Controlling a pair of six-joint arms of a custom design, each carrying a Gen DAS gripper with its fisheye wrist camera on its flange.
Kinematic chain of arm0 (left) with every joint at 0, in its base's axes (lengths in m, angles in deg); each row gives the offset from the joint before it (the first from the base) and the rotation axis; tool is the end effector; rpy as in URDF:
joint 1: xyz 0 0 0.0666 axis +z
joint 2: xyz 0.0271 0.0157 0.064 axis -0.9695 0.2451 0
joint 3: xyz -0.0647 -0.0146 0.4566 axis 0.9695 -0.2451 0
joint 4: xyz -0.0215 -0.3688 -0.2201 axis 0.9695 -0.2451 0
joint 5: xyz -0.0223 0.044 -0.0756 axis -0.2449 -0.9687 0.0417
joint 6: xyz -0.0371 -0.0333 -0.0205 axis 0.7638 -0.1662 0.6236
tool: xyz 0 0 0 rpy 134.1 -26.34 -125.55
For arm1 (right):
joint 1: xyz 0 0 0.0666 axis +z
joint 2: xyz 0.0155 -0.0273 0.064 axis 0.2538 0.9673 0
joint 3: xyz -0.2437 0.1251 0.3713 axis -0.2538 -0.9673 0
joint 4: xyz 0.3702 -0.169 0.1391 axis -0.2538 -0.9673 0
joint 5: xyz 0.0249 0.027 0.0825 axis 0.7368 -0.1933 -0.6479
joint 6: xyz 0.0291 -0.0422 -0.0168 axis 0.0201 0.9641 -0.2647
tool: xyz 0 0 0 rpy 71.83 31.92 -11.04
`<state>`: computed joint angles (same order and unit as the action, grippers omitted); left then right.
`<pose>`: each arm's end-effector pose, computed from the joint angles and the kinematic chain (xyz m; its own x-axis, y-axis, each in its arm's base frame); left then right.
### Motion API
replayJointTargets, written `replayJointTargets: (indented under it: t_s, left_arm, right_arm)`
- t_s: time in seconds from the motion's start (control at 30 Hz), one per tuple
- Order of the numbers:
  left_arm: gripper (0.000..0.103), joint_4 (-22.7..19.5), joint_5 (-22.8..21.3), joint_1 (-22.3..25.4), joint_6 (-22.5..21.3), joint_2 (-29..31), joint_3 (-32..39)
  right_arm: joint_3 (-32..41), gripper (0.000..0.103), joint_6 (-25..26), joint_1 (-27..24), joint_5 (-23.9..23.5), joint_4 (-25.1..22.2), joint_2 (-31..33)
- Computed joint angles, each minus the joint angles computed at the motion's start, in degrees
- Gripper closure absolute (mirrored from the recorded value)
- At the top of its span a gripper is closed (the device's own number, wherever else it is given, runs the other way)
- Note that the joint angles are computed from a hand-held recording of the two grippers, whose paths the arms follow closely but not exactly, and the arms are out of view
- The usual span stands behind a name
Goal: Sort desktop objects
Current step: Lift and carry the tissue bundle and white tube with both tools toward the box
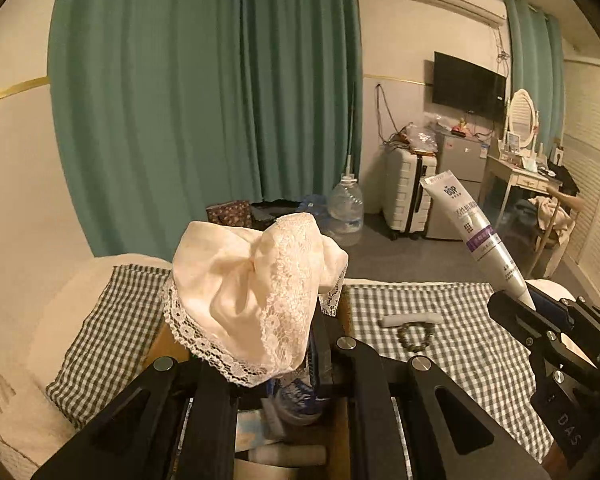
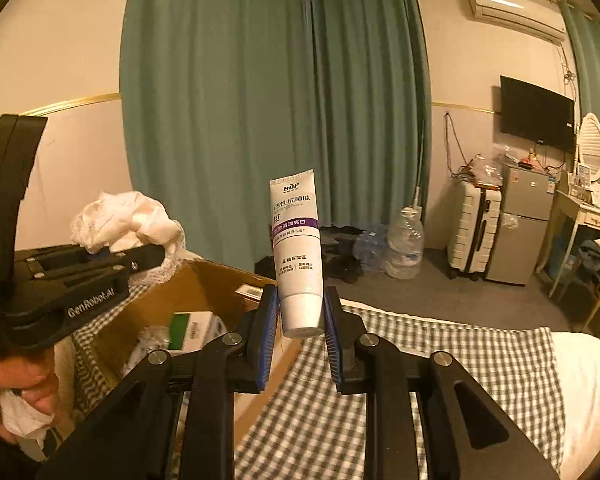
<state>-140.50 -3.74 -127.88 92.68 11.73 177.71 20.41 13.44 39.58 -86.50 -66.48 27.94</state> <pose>0.3469 -0.3983 0.6226 -0.4946 -0.1801 -0.8502 -0.3731 0.9275 0.0206 0.4256 0.2083 0.6245 -0.3234 -0.2324 -0.9173 -0.6693 0.7415 0.0482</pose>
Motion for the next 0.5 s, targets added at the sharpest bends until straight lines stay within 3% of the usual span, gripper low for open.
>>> replayJointTargets:
  t_s: [0.23, 0.5]
  left_arm:
    - [0.092, -1.38, 1.37, 1.86, 3.68, -2.96, -4.56]
    - [0.092, 1.11, 4.78, 4.88, 5.14, -6.15, -10.1]
  right_arm:
    - [1.35, 0.081, 0.91, 3.5, 1.19, -0.42, 1.82]
    - [2.68, 0.081, 1.75, 6.81, 1.99, -1.48, 4.5]
